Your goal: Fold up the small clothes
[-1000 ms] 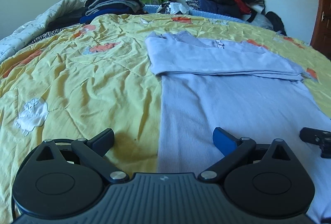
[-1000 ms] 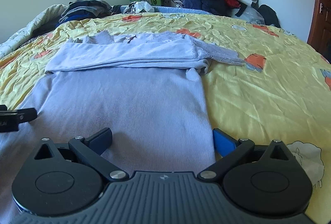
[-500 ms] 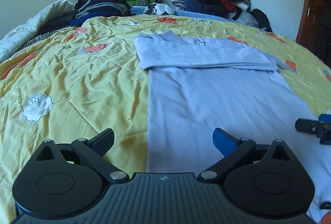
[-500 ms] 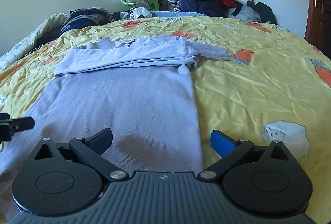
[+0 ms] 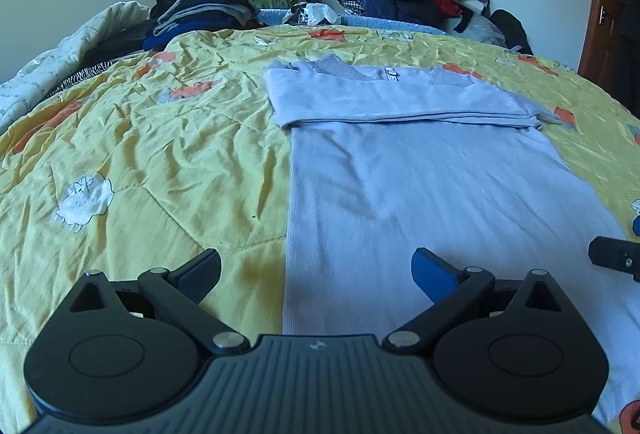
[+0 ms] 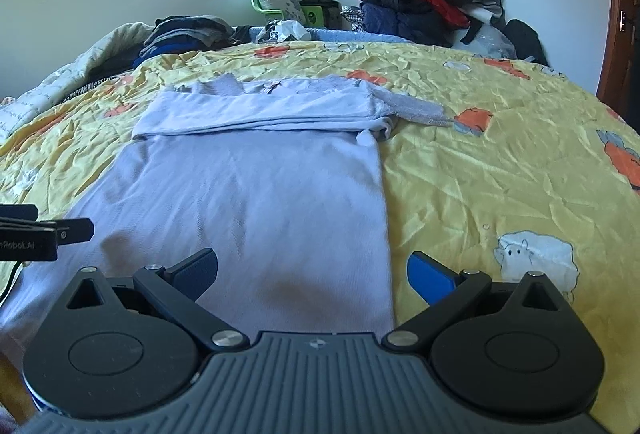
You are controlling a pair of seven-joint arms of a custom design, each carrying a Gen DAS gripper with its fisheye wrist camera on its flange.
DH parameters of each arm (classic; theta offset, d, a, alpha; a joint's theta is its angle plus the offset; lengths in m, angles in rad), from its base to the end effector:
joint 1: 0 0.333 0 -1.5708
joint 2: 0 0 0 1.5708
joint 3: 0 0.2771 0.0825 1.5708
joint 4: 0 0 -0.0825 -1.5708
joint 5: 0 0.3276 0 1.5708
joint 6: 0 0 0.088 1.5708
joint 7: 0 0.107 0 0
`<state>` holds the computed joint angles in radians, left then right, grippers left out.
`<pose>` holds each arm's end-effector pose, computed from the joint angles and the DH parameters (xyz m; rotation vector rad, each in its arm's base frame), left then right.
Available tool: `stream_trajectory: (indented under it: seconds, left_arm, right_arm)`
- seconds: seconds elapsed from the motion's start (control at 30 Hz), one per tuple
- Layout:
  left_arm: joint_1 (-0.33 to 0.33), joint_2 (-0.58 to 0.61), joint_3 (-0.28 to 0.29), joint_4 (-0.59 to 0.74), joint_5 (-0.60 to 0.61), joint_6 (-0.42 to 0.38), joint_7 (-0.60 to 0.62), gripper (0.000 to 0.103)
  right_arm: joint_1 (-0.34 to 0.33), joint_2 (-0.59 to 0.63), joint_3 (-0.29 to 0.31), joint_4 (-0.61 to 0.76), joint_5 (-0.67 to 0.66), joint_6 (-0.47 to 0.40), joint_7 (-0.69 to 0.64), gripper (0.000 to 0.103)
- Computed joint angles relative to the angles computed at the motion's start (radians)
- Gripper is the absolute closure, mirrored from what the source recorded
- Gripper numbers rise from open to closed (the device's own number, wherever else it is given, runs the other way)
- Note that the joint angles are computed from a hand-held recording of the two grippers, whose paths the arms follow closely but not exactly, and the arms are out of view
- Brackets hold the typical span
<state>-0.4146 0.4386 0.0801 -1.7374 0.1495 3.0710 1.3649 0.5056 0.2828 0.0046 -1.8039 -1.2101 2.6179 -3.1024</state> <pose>0.6040 -0.2313 0.4316 -1.4542 1.9651 -0.9502 0.5177 0.3138 0.4258 -1.5122 1.7858 -0.8672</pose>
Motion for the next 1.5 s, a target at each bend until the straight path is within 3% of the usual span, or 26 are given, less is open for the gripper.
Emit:
stream_trajectory:
  seconds: [0.43, 0.5, 0.63, 1.03, 1.13, 1.17, 1.23, 1.33, 1.5]
  left_arm:
    - [-0.005, -0.010, 0.005, -0.016, 0.022, -0.012, -0.016, 0.001]
    - [0.019, -0.019, -0.025, -0.021, 0.010, -0.025, 0.004, 0.001]
    - [0.122, -0.053, -0.147, -0.061, -0.072, -0.033, 0.112, 0.001]
    - [0.175, -0.156, -0.199, -0.188, -0.164, -0.034, 0.271, 0.001]
    - [0.111, -0.175, -0.114, -0.207, -0.079, -0.052, 0.184, 0.001]
    - [0.114, -0.178, -0.114, -0.210, -0.070, -0.059, 0.174, 0.001]
    - [0.184, -0.183, -0.188, -0.215, -0.141, -0.080, 0.240, 0.001]
    - [0.323, -0.184, -0.344, -0.207, -0.378, -0.132, 0.448, 0.001]
    - [0.319, -0.194, -0.340, -0.201, -0.485, -0.174, 0.547, 0.001]
  right_arm:
    - [0.004, -0.021, 0.009, -0.025, -0.019, -0.012, 0.015, 0.001]
    - [0.004, -0.026, 0.012, -0.030, -0.025, -0.015, 0.018, 0.001]
    - [-0.001, -0.049, 0.019, -0.057, -0.038, -0.005, 0.013, 0.002]
    - [-0.049, -0.157, 0.058, -0.195, -0.044, 0.016, 0.029, 0.006]
    - [-0.069, -0.182, 0.063, -0.233, -0.033, 0.055, 0.044, 0.008]
    - [-0.077, -0.191, 0.064, -0.246, -0.030, 0.072, 0.052, 0.009]
    - [-0.097, -0.207, 0.063, -0.275, -0.012, 0.122, 0.066, 0.011]
    - [-0.133, -0.234, 0.057, -0.327, 0.017, 0.232, 0.082, 0.016]
    - [-0.178, -0.265, 0.054, -0.388, 0.036, 0.368, 0.088, 0.019]
